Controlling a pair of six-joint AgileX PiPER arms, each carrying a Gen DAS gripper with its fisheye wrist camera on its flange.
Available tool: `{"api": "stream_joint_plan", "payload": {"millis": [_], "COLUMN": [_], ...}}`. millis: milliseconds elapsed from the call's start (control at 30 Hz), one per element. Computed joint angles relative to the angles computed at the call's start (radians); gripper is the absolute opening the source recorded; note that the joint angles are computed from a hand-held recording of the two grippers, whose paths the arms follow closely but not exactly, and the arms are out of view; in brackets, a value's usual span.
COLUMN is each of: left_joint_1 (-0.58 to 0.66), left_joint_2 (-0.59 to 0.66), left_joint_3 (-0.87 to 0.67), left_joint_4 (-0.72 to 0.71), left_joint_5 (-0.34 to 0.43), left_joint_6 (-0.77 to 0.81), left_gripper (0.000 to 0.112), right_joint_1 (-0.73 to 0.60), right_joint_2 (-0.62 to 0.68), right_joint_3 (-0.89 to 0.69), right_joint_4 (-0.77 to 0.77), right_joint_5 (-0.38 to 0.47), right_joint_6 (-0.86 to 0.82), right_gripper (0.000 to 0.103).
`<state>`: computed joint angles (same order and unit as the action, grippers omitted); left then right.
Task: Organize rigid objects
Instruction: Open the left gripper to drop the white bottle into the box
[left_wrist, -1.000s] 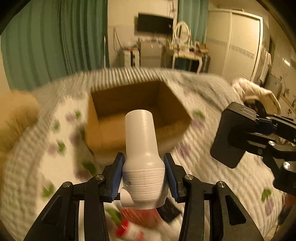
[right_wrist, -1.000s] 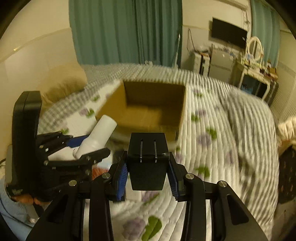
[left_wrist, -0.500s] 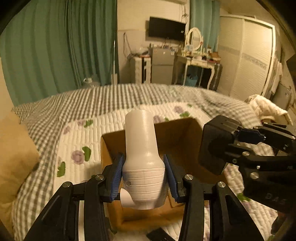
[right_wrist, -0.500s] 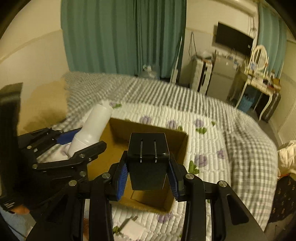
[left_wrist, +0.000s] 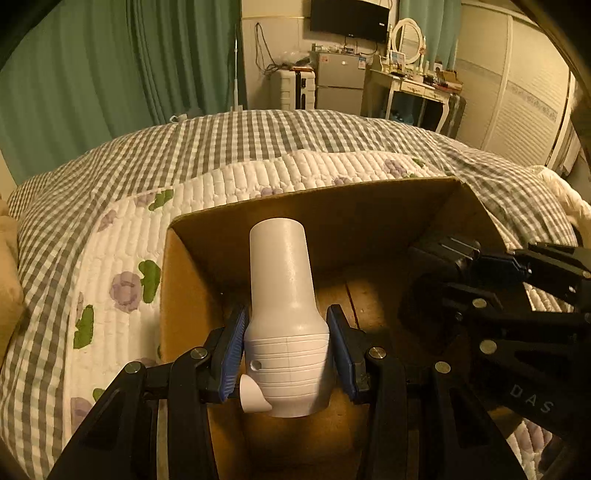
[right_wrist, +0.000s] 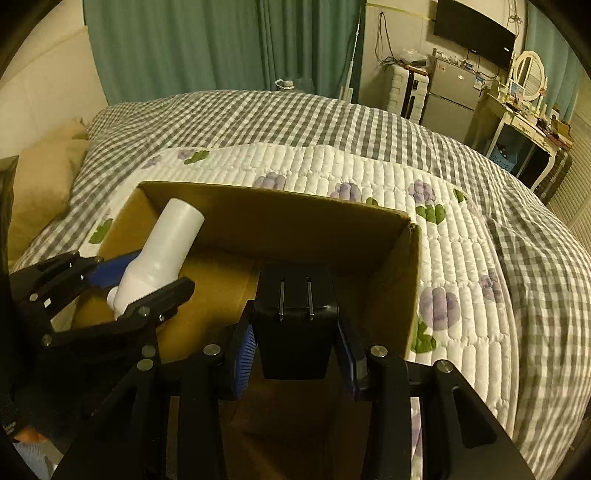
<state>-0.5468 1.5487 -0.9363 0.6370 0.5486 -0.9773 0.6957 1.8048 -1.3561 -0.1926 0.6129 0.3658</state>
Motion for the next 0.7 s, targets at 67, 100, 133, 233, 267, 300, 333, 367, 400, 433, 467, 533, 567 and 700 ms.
{"api": "stream_joint_plan", "payload": {"millis": [67,100,133,233,267,300,333,367,400,433,467,533,567,700], "left_joint_1": [-0.006,-0.009,-0.006,-0.018,-0.034,-0.046,-0.060,-0.073,-0.093,-0.115,-0.147,-0.237,-0.304,-0.568], "left_joint_2": [-0.010,-0.021,-0.034,-0.074,-0.092,-0.114,-0.138,-0.166,-0.205,-0.239,-0.278,-0.359,-0.404,-0.510], "left_joint_3": [0.002,0.008,0.010,0.020,0.024,0.028,0.032,0.037,0.046,0.054,0.064,0.082,0.091,0.117], "left_joint_4": [0.003,0.009,0.000,0.021,0.056,0.065,0.064,0.057,0.055,0.059,0.074,0.116,0.140,0.207], "left_joint_5": [-0.005,-0.011,-0.012,0.002,0.025,0.043,0.065,0.086,0.113,0.138,0.171,0.264,0.333,0.585], "left_joint_6": [-0.007,-0.018,-0.009,-0.028,-0.061,-0.067,-0.068,-0.067,-0.074,-0.086,-0.111,-0.173,-0.212,-0.380], "left_gripper": [0.045,0.046,0.050,0.078,0.079,0.079,0.079,0.080,0.083,0.088,0.090,0.095,0.096,0.102], "right_joint_1": [0.002,0.003,0.003,0.031,0.041,0.051,0.063,0.081,0.098,0.125,0.153,0.224,0.264,0.472], "right_joint_2": [-0.004,-0.009,-0.021,-0.087,-0.120,-0.156,-0.194,-0.243,-0.274,-0.315,-0.345,-0.418,-0.452,-0.584], "right_joint_3": [0.006,0.006,0.012,0.043,0.055,0.064,0.073,0.085,0.090,0.098,0.105,0.126,0.137,0.220], "right_joint_4": [-0.021,-0.025,-0.036,-0.176,-0.216,-0.251,-0.285,-0.320,-0.344,-0.386,-0.426,-0.503,-0.537,-0.672], "right_joint_5": [-0.025,-0.033,-0.037,-0.047,-0.045,-0.034,-0.022,-0.002,0.021,0.054,0.083,0.157,0.197,0.381], "right_joint_6": [0.016,0.023,0.037,0.162,0.195,0.226,0.255,0.281,0.296,0.325,0.356,0.415,0.444,0.620], "right_gripper": [0.038,0.038,0.038,0.045,0.057,0.063,0.063,0.064,0.067,0.070,0.077,0.084,0.087,0.095]}}
